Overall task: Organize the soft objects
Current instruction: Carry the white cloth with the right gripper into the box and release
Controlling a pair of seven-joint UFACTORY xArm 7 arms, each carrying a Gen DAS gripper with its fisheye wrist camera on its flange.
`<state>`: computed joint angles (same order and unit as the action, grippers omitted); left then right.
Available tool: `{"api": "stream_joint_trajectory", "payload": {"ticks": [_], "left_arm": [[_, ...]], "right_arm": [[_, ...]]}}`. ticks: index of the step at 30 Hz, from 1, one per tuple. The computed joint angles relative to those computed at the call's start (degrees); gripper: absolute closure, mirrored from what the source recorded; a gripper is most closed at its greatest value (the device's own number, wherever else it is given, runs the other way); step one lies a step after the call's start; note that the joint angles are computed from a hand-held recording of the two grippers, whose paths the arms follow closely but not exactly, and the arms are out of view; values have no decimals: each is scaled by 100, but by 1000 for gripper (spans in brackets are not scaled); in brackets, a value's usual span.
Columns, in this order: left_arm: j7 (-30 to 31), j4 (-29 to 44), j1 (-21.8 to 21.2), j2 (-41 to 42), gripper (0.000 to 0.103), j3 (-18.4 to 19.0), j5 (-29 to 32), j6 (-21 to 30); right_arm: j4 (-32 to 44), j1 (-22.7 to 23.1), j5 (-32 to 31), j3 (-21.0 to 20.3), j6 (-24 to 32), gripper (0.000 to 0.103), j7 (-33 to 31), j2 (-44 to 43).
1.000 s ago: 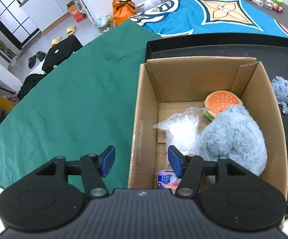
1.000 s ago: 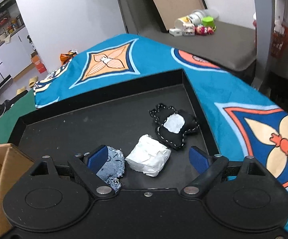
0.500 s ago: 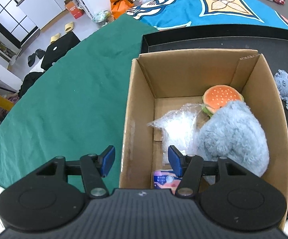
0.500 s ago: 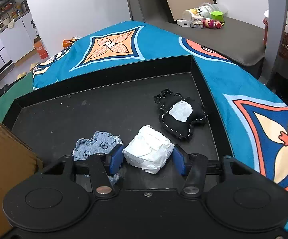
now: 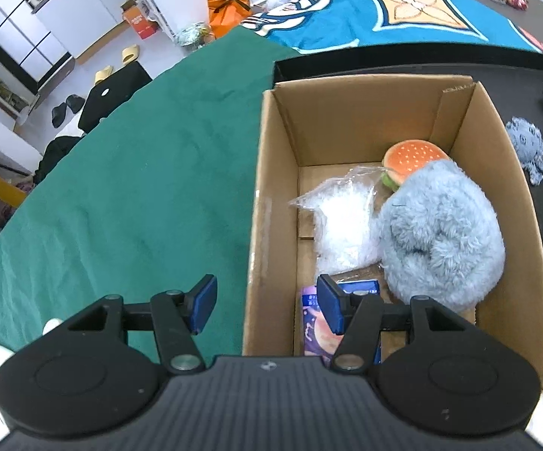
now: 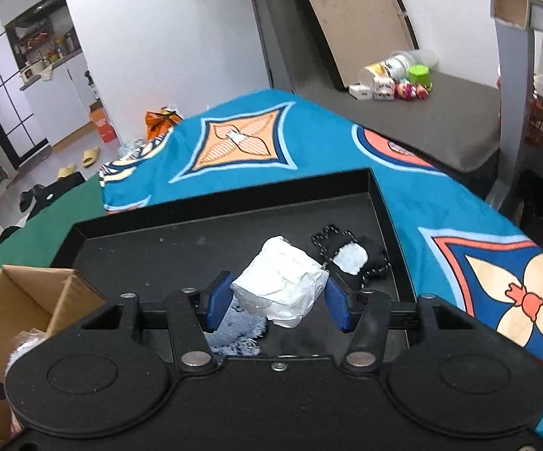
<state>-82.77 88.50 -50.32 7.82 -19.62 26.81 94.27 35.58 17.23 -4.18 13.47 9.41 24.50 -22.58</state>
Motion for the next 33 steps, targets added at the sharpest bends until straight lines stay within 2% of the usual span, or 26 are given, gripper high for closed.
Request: {"api": "stream_joint_trajectory", "payload": {"ticks": [2, 11, 17, 19, 22, 24, 30, 33], "left_arm": [[-40, -49, -7, -44, 46, -8, 43, -35], [-231, -354, 37, -336, 46, -113, 76, -306], [-383, -749, 151, -644, 50, -228, 30, -662], [-436, -902, 205, -760, 52, -269, 20, -807], [-498, -1135, 296, -926, 59, -329, -12, -1037], [-538, -1289, 354, -1040, 68, -374, -40, -1172], [-599, -1648, 544, -1281, 88, -477, -111, -1563], [-579, -1752, 613, -1349, 90, -527, -108, -1666]], "right_arm": [[11, 43, 26, -23, -6, 51, -18, -29], [14, 749, 477, -316, -199, 51, -552, -358], [204, 927, 551, -149, -173, 50, -713, -272], [305, 876, 470, 34, -156, 50, -680, -235], [372, 855, 411, 143, -123, 50, -629, -193], [432, 846, 339, 235, -93, 50, -597, -135], [609, 839, 100, 490, -28, 50, -432, 41], [719, 862, -29, 595, -35, 50, -367, 154]]}}
